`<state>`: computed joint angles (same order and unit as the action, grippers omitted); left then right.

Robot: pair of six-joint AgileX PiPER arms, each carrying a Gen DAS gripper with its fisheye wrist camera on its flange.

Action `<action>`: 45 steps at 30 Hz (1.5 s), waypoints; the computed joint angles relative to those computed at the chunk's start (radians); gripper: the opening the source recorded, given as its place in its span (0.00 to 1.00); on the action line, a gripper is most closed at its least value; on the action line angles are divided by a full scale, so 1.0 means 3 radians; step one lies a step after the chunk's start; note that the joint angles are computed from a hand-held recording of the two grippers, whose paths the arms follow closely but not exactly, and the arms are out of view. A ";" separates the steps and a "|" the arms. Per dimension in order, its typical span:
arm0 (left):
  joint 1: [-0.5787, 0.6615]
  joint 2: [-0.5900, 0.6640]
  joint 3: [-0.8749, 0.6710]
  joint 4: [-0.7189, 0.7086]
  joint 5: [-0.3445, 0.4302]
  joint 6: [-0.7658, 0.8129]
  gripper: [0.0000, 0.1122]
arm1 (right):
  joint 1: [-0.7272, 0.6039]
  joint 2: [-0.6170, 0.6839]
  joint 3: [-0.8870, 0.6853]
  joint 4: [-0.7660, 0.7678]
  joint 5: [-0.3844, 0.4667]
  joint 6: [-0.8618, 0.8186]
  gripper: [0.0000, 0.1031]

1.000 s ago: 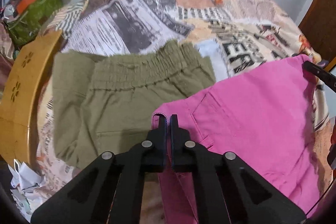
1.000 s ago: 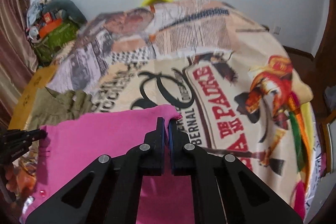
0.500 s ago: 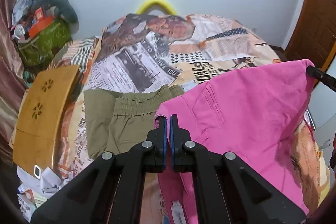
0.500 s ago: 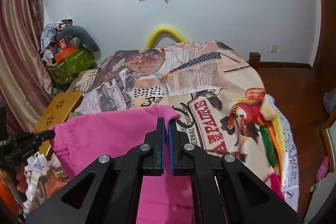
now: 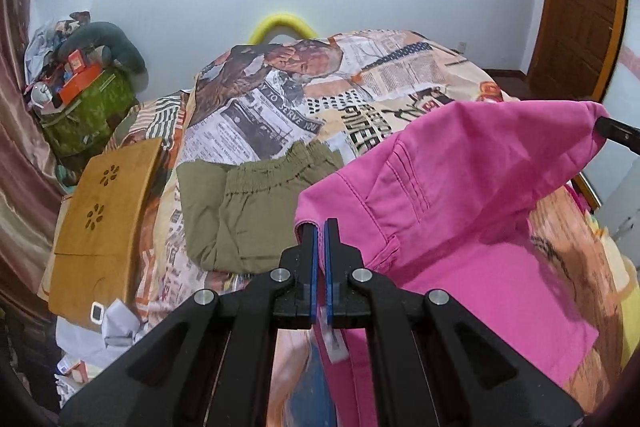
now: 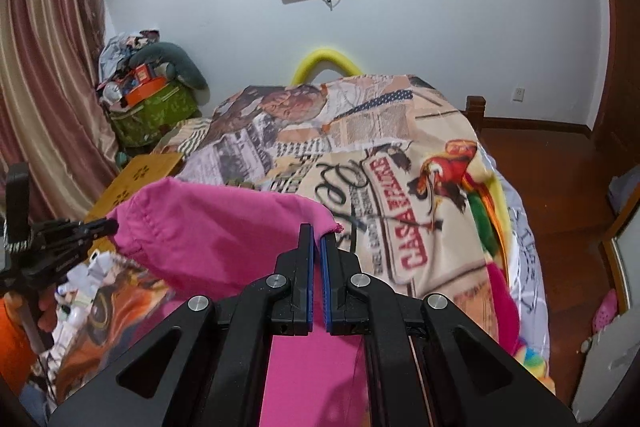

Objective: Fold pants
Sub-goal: 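Lift the pink trousers with both grippers and fold them over onto themselves, then open both grippers and release the folded pink trousers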

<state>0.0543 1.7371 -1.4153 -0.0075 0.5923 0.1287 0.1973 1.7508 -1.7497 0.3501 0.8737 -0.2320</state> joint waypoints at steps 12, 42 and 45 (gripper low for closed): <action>0.0017 -0.0670 0.0904 -0.0234 -0.0078 0.0323 0.02 | -0.0111 -0.0941 0.1344 0.0196 -0.0227 -0.0150 0.03; 0.0238 -0.1444 0.2143 -0.0091 -0.0355 0.0380 0.50 | 0.0324 -0.1889 0.2609 -0.0668 -0.0367 0.0906 0.08; 0.0191 -0.1544 0.2071 -0.0230 -0.0267 0.0510 0.58 | 0.0479 -0.1879 0.2529 -0.0678 -0.0363 0.0943 0.30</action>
